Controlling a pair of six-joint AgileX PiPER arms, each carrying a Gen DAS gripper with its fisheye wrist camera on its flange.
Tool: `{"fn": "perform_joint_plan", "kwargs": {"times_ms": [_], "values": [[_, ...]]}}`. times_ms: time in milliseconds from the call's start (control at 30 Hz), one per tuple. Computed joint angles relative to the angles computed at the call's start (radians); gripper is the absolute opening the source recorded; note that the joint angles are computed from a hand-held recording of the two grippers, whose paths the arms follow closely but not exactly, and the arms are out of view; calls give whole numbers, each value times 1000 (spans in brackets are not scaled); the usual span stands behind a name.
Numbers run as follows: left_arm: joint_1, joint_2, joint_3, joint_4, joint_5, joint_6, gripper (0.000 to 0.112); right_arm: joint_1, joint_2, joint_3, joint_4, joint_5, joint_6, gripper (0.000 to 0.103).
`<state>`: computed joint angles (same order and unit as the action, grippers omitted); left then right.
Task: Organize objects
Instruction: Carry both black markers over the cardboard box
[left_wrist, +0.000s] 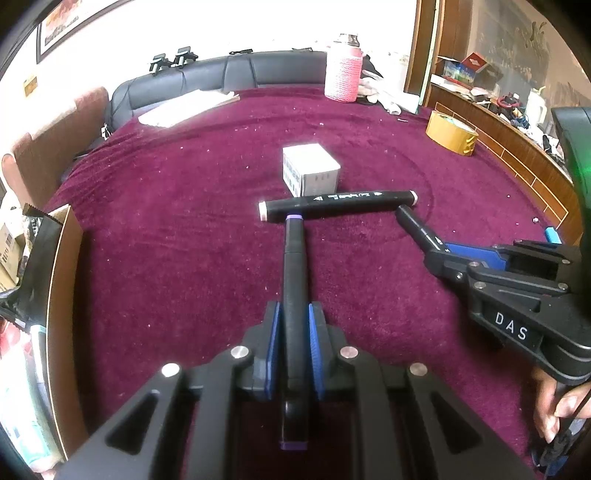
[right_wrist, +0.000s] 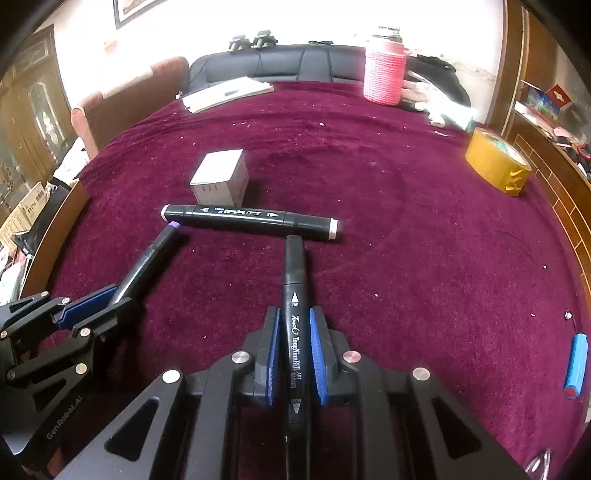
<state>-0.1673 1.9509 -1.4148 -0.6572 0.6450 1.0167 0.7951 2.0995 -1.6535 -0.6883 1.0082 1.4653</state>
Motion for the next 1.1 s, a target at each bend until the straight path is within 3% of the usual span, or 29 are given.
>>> {"fn": "perform_joint_plan", "kwargs": {"times_ms": [133, 367, 533, 733, 867, 1100], "values": [[-8, -6, 11, 12, -20, -4, 15, 13, -9, 34, -49, -17, 64, 18], [-18, -15, 28, 27, -47, -9, 16, 30, 44, -60, -42, 83, 5, 15], [-17, -16, 30, 23, -47, -5, 16, 34, 20, -27, -74, 77, 60, 15], [14, 5, -6, -34, 20, 17, 14, 21, -58, 90, -124, -55, 180, 16], [37, 21, -31, -77, 64, 23, 14, 37, -74, 108, -180, -80, 221, 16], [52, -35, 49, -194, 8, 139, 14, 39, -81, 111, -192, -111, 228, 16]]}}
